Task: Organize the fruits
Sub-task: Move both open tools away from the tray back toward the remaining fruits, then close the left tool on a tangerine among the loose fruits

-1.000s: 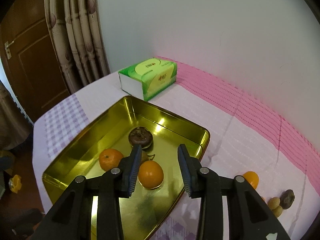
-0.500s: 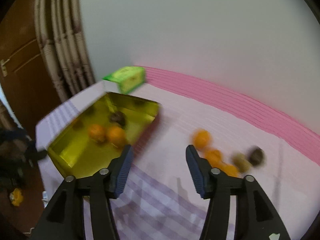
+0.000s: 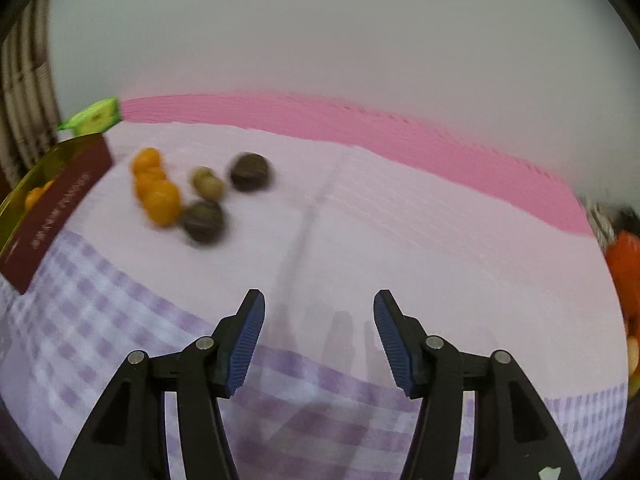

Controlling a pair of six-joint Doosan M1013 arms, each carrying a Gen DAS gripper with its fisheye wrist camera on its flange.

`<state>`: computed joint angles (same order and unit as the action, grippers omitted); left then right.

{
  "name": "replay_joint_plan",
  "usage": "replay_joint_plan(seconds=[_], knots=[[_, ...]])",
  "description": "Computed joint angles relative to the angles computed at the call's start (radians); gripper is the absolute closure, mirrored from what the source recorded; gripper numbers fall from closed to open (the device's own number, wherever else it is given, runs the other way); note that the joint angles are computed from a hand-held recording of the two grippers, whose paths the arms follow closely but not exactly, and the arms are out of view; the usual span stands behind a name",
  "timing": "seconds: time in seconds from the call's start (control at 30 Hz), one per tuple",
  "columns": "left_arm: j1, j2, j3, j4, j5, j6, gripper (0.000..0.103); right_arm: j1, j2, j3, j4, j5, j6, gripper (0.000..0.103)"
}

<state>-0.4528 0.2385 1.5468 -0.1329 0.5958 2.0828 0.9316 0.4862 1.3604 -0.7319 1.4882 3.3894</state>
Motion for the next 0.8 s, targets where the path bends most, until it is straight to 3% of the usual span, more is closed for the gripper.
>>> replay_joint_plan(seconds=[0.1,0.17,0.27,0.33,0.43,0.47,0.53,0.57,0.63,0.73,0.8], knots=[[-0.004,0.020,-0.043,-0.193,0.103,0.227,0.012,0.001,-0.019,0.046,0.007,-0.034,0.044,0.048],[-0.019,0.029,-0.061,-0.237,0.123,0.315,0.012,0.002,-0.025,0.057,0.003,-0.050,0.055,0.047],[-0.040,0.084,-0.148,-0.274,0.245,0.369,0.012,0.003,-0.029,0.063,-0.022,-0.064,0.069,0.042],[-0.052,0.140,-0.233,-0.293,0.370,0.350,0.012,0.003,-0.044,0.085,-0.021,-0.093,0.100,0.041],[-0.069,0.209,-0.322,-0.305,0.460,0.326,0.016,0.011,-0.061,0.108,-0.038,-0.116,0.169,0.039],[-0.071,0.228,-0.345,-0.315,0.487,0.329,0.020,0.013,-0.066,0.116,-0.044,-0.124,0.188,0.037],[-0.077,0.282,-0.409,-0.336,0.568,0.316,0.039,0.015,-0.075,0.130,-0.057,-0.142,0.217,0.036],[-0.080,0.308,-0.442,-0.336,0.605,0.292,0.042,0.011,-0.074,0.129,-0.059,-0.149,0.216,0.035],[-0.081,0.361,-0.511,-0.343,0.678,0.229,0.049,0.008,-0.075,0.131,-0.061,-0.163,0.211,0.034],[-0.076,0.436,-0.612,-0.386,0.781,0.094,0.050,0.007,-0.078,0.136,-0.061,-0.183,0.209,0.032],[-0.077,0.470,-0.658,-0.387,0.811,-0.012,0.050,0.005,-0.082,0.143,-0.062,-0.200,0.214,0.032]])
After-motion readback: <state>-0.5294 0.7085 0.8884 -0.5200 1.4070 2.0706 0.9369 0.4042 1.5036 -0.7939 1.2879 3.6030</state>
